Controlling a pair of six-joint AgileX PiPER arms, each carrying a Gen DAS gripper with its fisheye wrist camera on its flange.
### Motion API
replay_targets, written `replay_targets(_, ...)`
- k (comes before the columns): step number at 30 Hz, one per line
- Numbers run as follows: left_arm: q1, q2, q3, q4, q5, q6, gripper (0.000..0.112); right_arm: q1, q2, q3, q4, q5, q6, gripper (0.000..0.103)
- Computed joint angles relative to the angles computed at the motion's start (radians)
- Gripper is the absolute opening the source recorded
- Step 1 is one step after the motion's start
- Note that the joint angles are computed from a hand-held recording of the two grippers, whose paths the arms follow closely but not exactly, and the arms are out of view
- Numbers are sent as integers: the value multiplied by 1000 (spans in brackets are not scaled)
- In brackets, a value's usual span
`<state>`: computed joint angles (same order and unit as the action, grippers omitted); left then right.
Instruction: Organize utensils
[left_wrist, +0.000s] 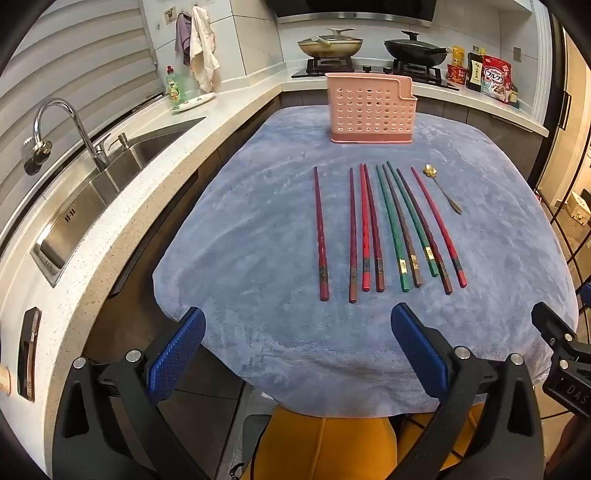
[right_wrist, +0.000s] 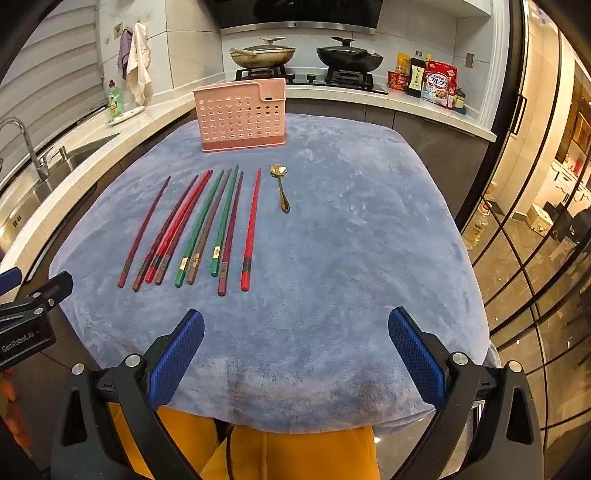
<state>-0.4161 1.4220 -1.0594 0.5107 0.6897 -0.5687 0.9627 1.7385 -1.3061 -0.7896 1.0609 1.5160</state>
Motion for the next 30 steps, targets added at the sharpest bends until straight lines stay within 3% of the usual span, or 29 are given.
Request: replay_targets(30,-8,14,1,-9,1,-5,96,-12,8,-8,5,-20,-16,96)
